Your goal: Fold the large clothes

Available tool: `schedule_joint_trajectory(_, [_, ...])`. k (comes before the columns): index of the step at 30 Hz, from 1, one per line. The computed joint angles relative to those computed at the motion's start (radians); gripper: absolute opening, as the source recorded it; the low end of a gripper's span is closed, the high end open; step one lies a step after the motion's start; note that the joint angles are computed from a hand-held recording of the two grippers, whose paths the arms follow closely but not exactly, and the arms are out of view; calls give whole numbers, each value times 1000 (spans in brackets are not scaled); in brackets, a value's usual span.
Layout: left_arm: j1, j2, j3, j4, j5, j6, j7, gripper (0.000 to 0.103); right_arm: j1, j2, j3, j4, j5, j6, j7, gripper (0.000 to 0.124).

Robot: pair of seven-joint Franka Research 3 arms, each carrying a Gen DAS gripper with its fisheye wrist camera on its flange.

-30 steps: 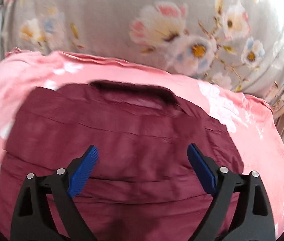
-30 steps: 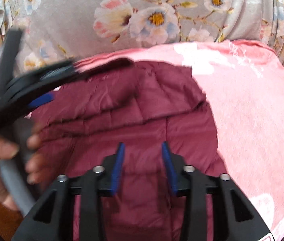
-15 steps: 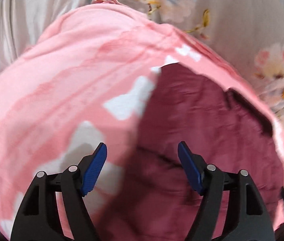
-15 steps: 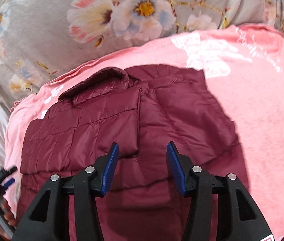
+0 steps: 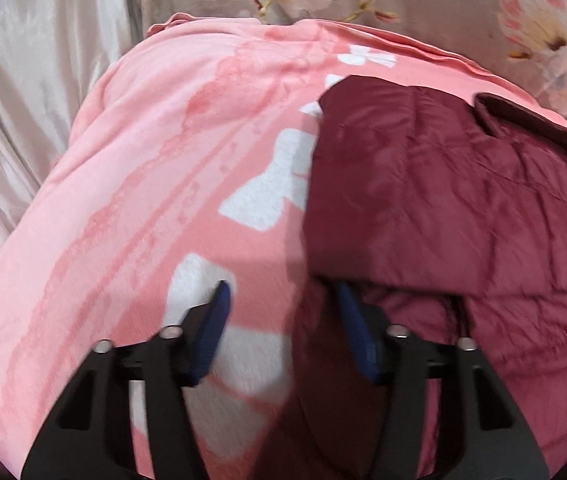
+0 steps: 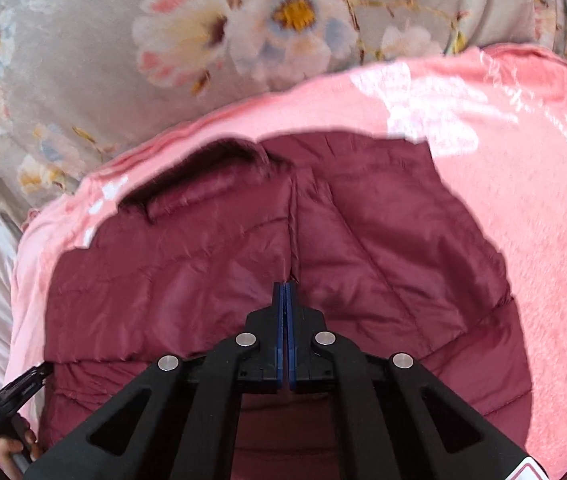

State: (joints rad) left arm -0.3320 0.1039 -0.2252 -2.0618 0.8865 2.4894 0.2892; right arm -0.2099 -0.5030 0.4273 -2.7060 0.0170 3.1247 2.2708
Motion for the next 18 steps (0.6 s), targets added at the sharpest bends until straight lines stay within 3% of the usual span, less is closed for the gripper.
schedule_joint_trajectory(3, [1, 29, 6, 40, -14, -24, -12, 26, -24, -84, 20, -23, 4, 39, 8, 1])
schedule_joint_trajectory(4, [-3, 36, 11, 53, -1, -39, -40, 14, -37, -109, 31, -32, 12, 47, 11, 1])
schedule_joint_trajectory(6, [0, 31, 19, 50, 5, -30, -83, 5, -60, -152, 49, -56, 33, 46, 19, 1])
schedule_joint_trajectory(10, [12, 40, 20, 38, -9, -1, -85, 0, -62, -77, 41, -46, 11, -66, -4, 1])
schedule_joint_trajectory(12, [6, 51, 24, 40, 4, -4, -95, 0, -92, -38, 73, -41, -29, -97, 26, 1])
schedule_joint_trajectory(18, [8, 47, 34, 30, 25, 11, -141, 0, -76, -12, 46, -62, -93, -84, 91, 0])
